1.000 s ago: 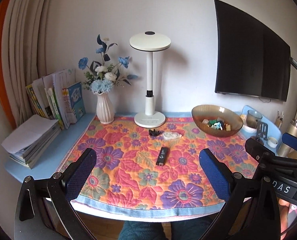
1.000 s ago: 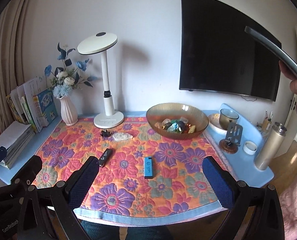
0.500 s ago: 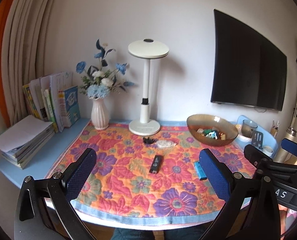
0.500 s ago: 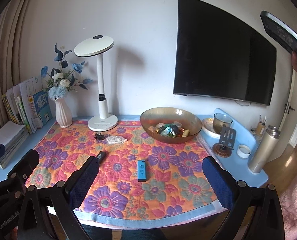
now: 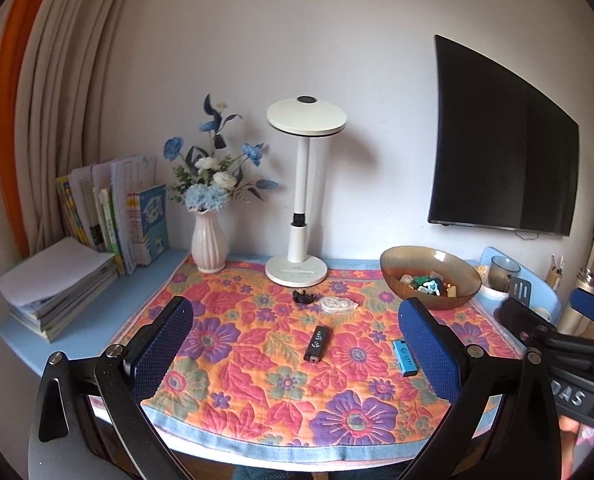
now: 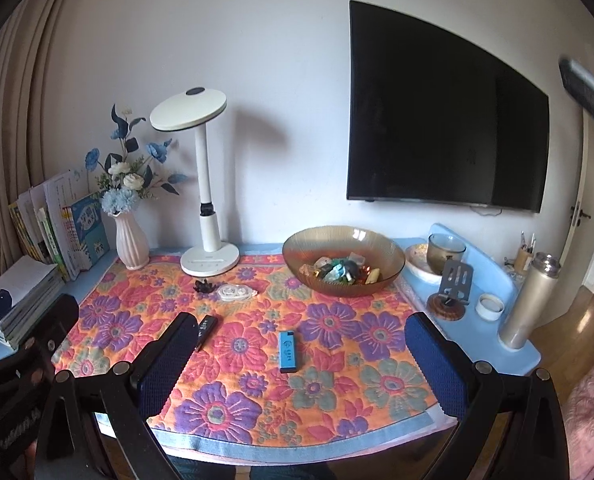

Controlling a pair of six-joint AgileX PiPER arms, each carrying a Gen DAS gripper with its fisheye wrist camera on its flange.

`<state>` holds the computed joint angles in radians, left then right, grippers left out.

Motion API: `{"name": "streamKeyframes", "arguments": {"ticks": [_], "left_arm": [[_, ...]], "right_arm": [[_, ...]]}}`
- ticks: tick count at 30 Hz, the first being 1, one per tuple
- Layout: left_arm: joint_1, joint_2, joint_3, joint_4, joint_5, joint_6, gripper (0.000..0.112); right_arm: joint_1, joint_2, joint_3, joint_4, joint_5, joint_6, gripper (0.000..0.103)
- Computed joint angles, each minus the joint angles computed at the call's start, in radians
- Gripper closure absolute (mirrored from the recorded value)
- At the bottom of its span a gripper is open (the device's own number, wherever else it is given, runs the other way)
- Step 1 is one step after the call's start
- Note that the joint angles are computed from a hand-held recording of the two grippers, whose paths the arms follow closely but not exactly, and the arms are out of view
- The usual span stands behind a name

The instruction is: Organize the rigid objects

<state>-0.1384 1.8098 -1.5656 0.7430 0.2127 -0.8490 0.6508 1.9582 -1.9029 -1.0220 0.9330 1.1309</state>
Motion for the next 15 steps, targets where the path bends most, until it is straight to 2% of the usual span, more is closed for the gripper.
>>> {"name": "streamKeyframes", "arguments": {"ticks": [2, 5, 13, 15], "left_arm": [[0.001, 0.009, -0.024, -0.113, 0.022, 0.094, 0.010], [-0.008, 0.009, -0.026, -0.147, 0.029, 0.112, 0.010], [-0.093, 0.003, -0.011, 0.222, 0.056, -0.197, 0.010], [-0.115, 0.010, -0.020, 0.277, 0.076, -0.232, 0.010]], "right_arm": [[0.006, -0.023, 0.038, -0.034, -0.009, 0.033, 0.000], [0.006, -0.054, 0.090, -0.069, -0.017, 0.069, 0.000], [-0.046, -0.143, 0.227, -0.086, -0.087, 0.157, 0.000], [-0.065, -0.158, 0.251, -0.075, -0.106, 0.161, 0.000]]}}
